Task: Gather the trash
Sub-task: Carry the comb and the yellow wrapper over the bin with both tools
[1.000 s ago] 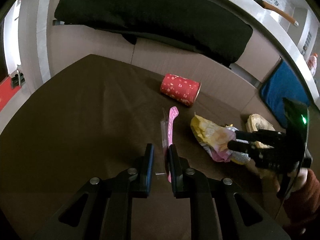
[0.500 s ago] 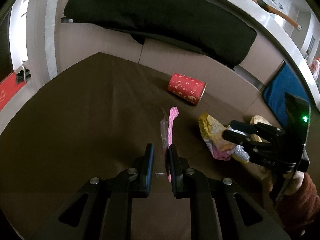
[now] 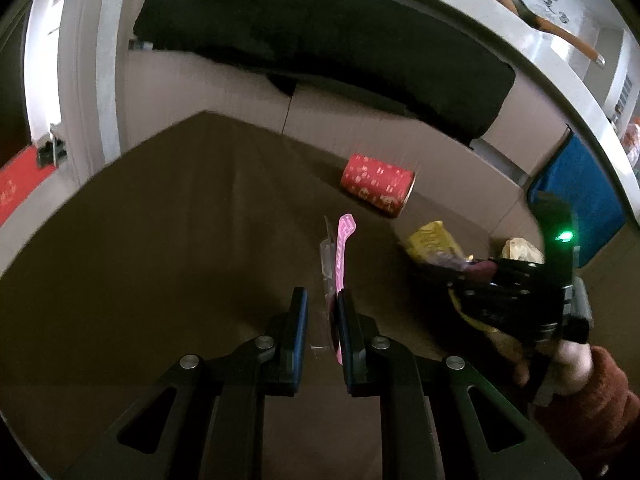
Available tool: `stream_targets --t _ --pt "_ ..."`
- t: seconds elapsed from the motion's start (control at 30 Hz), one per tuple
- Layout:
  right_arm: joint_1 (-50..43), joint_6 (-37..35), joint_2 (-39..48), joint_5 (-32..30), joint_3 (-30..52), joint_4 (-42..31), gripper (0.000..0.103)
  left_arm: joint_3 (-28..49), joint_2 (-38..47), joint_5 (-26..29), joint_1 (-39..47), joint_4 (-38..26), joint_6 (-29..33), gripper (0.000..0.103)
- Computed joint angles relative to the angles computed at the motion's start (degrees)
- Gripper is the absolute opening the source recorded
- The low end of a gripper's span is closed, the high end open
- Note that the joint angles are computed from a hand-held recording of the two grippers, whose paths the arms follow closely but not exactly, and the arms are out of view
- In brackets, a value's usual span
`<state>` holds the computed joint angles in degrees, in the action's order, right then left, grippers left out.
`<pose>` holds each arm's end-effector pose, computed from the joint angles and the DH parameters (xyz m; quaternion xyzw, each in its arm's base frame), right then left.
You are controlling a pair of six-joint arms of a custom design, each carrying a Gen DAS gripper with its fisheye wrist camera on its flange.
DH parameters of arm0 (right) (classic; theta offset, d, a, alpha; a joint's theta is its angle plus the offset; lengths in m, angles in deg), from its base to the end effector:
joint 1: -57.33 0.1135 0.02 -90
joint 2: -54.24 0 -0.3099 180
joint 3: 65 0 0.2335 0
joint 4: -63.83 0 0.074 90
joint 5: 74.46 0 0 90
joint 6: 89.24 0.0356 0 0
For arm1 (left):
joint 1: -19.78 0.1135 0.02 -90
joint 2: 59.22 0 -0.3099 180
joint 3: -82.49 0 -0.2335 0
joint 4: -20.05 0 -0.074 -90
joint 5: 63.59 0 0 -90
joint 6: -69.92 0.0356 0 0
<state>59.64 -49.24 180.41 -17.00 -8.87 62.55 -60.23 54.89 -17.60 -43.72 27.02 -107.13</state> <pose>0.3149 0.0319 0.0457 -0.4584 0.8302 0.1899 0.2543 0.1266 -0.1985 0.0755 -0.2504 0.8803 -0.0630 0.3980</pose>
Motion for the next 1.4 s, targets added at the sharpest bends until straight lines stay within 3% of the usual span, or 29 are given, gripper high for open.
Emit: stream_targets --t 0.2,0.37,0.57,0.77,0.9,1.07,1.23,1.4 --pt "-8.2 -3.9 -9.9 -10.5 1.1 -11.3 0.019 9.4 -6.1 -7.2 -0.8 -15.4 4.9 0.015" --pt "-15.0 -8.2 -18.2 -16.9 4.3 -22.2 0.019 22.2 -9.3 -15.7 -2.2 -29.8 11.2 0.015" --pt "-25.3 -16.7 -23.4 -24.6 12.6 -38.5 0.019 37.0 -6.7 -22.3 -4.1 -39.7 16.3 0.015" --pt "-33.3 -23.4 -21.6 -29.1 21.1 -48.7 0.019 49.6 -1.4 -26.5 -6.1 -46.1 19.4 0.015" --pt "-38.7 -27.7 -18.6 -31.4 27.9 -56.1 0.019 54.3 1.0 -26.9 -6.0 -42.0 26.9 0.015" --pt "-42.1 -27.7 -14.5 -33.0 34.3 -59.4 0.019 59.1 4.2 -25.4 -5.2 -33.2 37.6 0.015" --pt "-43.6 -23.4 -12.3 -33.1 37.5 -56.9 0.019 64.0 8.3 -21.0 -3.5 -24.8 47.3 0.015" --pt "-44.6 -19.8 -9.8 -31.9 40.6 -54.3 0.019 69.4 13.0 -15.1 -1.7 -21.5 51.0 0.015"
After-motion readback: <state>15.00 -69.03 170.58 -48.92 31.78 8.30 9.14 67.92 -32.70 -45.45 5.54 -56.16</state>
